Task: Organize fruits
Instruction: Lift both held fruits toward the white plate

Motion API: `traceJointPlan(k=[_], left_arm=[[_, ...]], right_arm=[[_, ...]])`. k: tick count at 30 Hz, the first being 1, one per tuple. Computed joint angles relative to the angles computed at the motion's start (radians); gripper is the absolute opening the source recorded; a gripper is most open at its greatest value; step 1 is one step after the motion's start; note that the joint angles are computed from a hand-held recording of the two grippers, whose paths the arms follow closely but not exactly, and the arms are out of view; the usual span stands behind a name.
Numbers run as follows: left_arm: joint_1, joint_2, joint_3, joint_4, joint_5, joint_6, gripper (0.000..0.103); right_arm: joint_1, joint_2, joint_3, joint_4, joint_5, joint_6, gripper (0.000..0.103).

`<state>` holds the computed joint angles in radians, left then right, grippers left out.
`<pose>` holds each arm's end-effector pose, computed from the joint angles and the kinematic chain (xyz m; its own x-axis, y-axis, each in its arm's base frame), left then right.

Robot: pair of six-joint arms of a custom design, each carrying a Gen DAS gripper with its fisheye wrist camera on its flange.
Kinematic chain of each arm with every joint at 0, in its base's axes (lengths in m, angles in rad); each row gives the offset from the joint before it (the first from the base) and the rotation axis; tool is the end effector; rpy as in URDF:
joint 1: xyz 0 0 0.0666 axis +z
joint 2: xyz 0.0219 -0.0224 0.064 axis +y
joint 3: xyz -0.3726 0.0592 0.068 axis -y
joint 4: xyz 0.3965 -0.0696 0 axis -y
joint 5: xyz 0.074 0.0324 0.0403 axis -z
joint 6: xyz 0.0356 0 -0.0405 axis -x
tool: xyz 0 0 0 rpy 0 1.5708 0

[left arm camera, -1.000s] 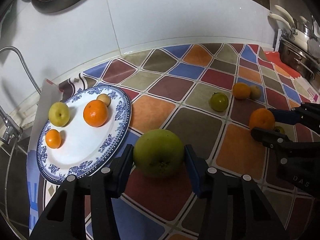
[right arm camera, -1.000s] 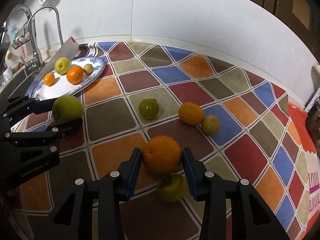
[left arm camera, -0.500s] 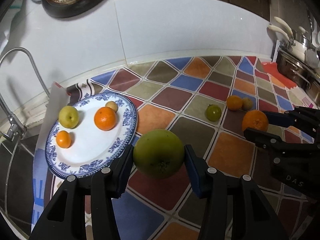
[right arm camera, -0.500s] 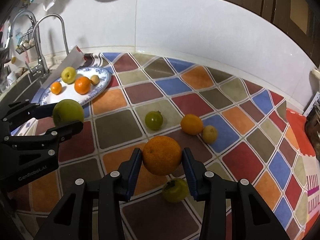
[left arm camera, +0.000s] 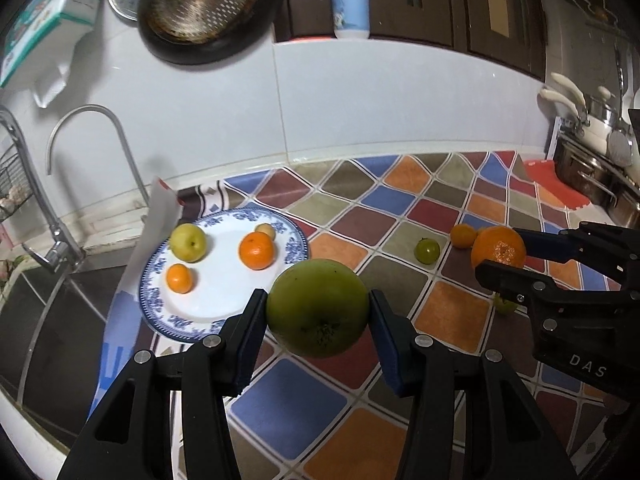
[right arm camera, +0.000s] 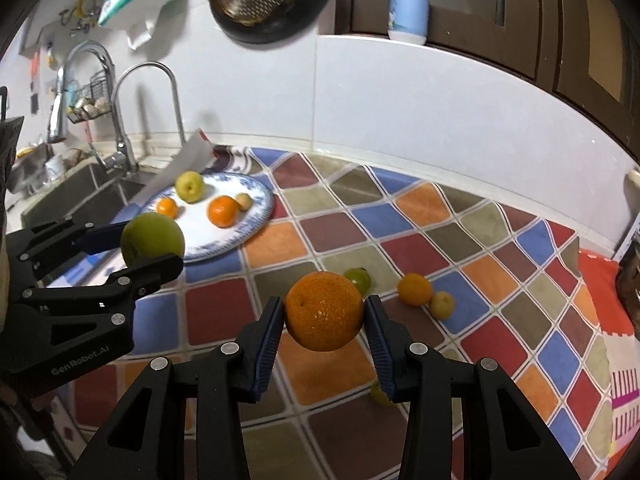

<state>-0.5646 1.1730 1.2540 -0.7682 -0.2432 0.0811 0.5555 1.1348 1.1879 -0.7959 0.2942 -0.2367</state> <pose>0.3585 -0.2174 0.4635 -0.5635 0.2638 -0.7829 0.3175 0.9440 0.0896 0.3469 0.2027 0.4449 -0.6344 -0.1297 -0.7620 -0.1795 0.9836 -0.0179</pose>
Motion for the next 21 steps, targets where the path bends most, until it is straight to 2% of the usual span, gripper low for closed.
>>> traceJointPlan(k=[12, 21], left_arm=[[0.034, -0.095, -0.04, 0.004, -0.028, -0.013, 0.05], [0.103, -0.127, -0.041, 0.017, -0.004, -0.043, 0.05]], right_arm=[[0.069, 0.003, 0.026, 0.037, -0.002, -0.002, 0.042], [0.106, 0.054, 0.084, 0.097, -0.006, 0.019, 0.042]])
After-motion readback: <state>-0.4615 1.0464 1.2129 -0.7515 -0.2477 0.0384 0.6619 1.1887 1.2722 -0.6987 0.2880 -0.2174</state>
